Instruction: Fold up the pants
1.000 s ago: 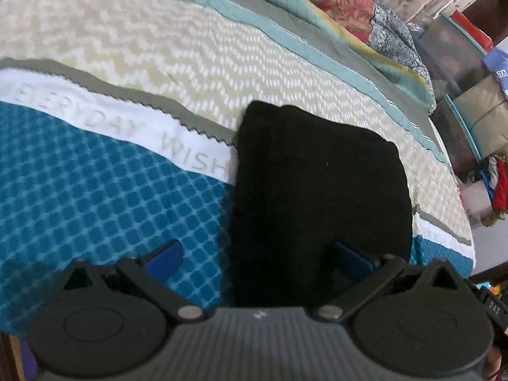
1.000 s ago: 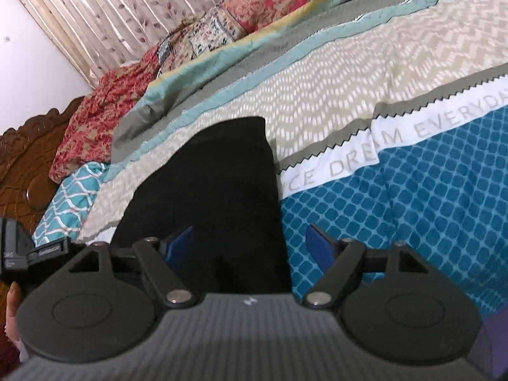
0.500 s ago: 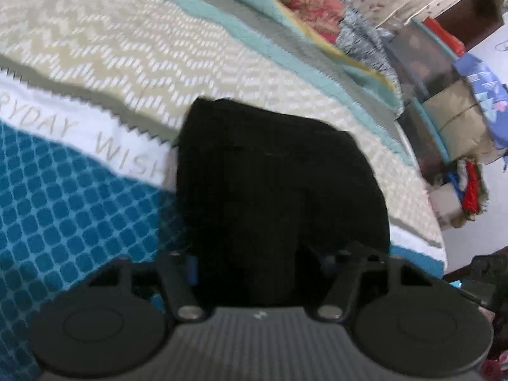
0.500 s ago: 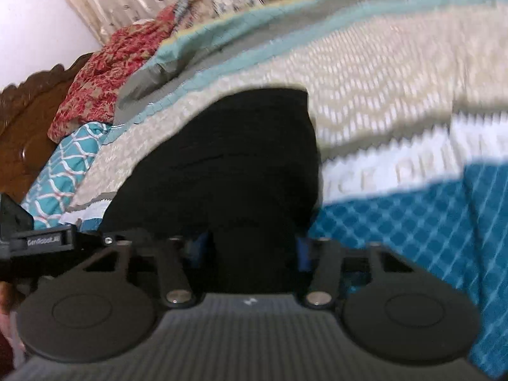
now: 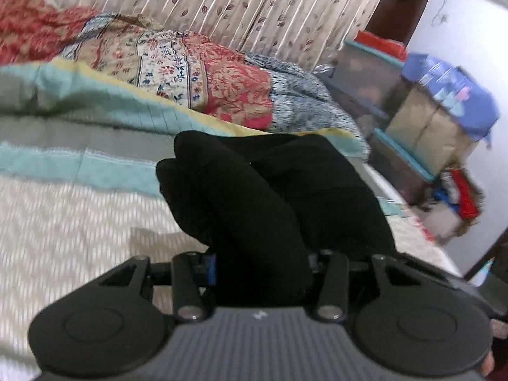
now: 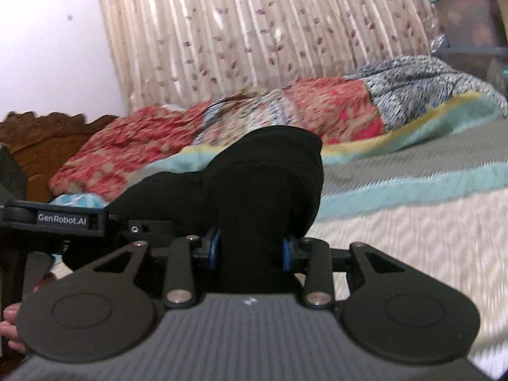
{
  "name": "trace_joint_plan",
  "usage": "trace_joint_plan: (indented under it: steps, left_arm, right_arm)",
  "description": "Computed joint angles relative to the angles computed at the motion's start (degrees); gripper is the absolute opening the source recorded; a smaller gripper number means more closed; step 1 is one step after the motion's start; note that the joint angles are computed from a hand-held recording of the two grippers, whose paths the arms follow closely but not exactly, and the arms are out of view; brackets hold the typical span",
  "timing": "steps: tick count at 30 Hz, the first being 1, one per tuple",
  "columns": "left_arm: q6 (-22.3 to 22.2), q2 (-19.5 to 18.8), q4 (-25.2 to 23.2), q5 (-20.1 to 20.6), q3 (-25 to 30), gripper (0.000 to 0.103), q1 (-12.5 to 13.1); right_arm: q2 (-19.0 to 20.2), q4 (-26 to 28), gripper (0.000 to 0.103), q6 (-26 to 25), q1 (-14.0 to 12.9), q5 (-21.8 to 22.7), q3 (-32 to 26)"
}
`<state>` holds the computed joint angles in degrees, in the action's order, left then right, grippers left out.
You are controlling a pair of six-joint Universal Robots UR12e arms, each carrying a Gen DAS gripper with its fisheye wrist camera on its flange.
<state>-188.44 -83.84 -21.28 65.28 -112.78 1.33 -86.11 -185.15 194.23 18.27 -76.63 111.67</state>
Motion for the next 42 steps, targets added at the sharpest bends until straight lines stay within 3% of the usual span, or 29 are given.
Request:
trace_joint_plan:
  steps: [5, 7, 8, 9, 10, 13, 17, 20, 27, 33, 37, 42]
  left_arm:
    - [-2.5, -7.6, -2.3, 7.9, 4.8, 0.046, -3.2]
    - [-3.0, -9.6, -7.3, 13.9, 6.4, 0.054, -4.5]
    - [-3.6, -10.4, -9.5, 17.1, 7.0, 0.060, -5.2]
    - [-4.5, -10.6, -9.3, 18.8, 6.7, 0.072, -5.6]
    - [-5.3, -10.4, -8.4, 19.6, 6.3, 0.076, -5.8]
    - [-4.3, -9.1, -9.7, 22.8, 6.4, 0.076, -6.9]
    - [-3.1, -6.5, -12.4, 28.2, 6.4, 0.077, -8.4]
    - [-3.6, -4.1, -14.2, 31.9, 5.5, 0.083, -9.5]
    - [-4.2, 2.5, -17.7, 32.7, 1.0, 0.087, -10.5]
    - [-4.9, 7.0, -20.8, 34.2, -2.3, 0.089, -11.4]
    - [-5.1, 9.2, -20.4, 35.6, -4.1, 0.102, -12.1]
    - [-4.6, 11.1, -19.9, 38.0, -5.3, 0.103, -13.4]
  right_arm:
    - [6.2, 2.7, 0.038, -0.3, -0.8, -2.9, -4.6]
    - [7.8, 7.8, 0.039, -0.8, -0.5, -4.0, -6.1]
    - [8.1, 12.1, 0.043, -1.1, -0.3, -4.7, -6.9]
    - [8.8, 16.1, 0.054, -1.3, 0.2, -7.6, -7.7]
    - [8.7, 17.6, 0.058, -0.4, 0.4, -8.9, -7.7]
    - [7.0, 16.9, 0.062, 2.1, -0.6, -6.8, -6.1]
    - [4.1, 14.2, 0.065, 0.3, 0.8, -12.6, -3.8]
    - [1.4, 12.4, 0.068, 2.8, 0.7, -12.4, -1.2]
    - [-3.9, 12.9, 0.071, 8.9, 1.5, -10.1, 3.9]
    - [-7.3, 16.6, 0.072, 11.2, 3.0, -9.6, 6.4]
    - [-9.0, 19.0, 0.074, 12.2, 3.9, -9.2, 7.5]
    - [-10.3, 20.5, 0.076, 13.5, 4.4, -8.2, 8.2]
